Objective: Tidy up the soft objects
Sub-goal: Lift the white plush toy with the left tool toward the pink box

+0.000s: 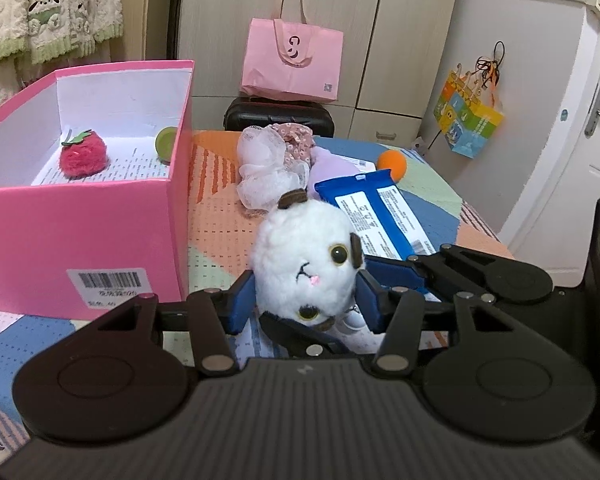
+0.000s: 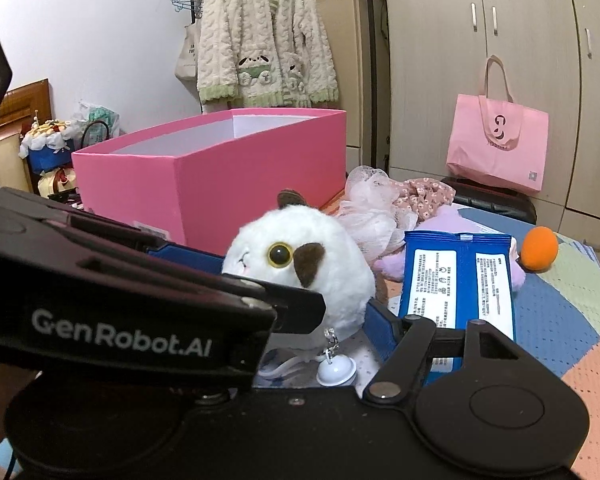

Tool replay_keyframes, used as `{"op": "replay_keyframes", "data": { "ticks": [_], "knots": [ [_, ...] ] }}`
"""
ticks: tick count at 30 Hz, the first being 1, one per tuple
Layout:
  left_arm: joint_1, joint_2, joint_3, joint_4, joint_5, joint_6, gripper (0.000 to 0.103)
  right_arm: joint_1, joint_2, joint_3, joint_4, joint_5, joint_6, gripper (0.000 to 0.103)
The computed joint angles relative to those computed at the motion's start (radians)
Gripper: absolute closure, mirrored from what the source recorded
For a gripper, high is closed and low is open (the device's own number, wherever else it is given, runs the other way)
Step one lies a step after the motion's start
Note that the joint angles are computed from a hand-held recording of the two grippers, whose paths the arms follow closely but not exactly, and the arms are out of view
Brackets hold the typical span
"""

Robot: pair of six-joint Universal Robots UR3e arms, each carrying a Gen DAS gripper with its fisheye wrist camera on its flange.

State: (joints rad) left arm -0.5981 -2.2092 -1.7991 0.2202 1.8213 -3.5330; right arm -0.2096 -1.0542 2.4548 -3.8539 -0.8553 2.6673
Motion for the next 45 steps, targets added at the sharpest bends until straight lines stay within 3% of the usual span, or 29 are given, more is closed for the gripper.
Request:
{"op": "replay_keyframes", "data": {
  "ticks": [7, 12, 27, 36, 45],
  "knots": [
    [0.020, 0.144, -0.146, 0.004, -0.079, 0.003, 0.051, 0.046, -0.209, 0.086, 0.131, -0.088, 0.006, 0.029],
    [0.030, 0.249, -0.216, -0.064, -0.105, -0.009, 0.051, 0.065, -0.403, 0.113, 0.341, -0.106, -0.003, 0.029],
    [0.037, 0.563, -0.348, -0.228, -0.066, -0.003, 0.052, 0.096, -0.700, 0.090, 0.656, -0.011, -0.085, 0.033],
    [0.068, 0.663, -0.315, -0.265, -0.019, 0.108, 0.052, 0.170, -0.656, -0.083, 0.695, 0.002, 0.017, 0.033],
    [0.238, 0.644, -0.262, -0.202, -0.137, 0.199, 0.053, 0.261, -0.417, -0.379, 0.661, -0.034, 0.116, 0.033]
  ]
}}
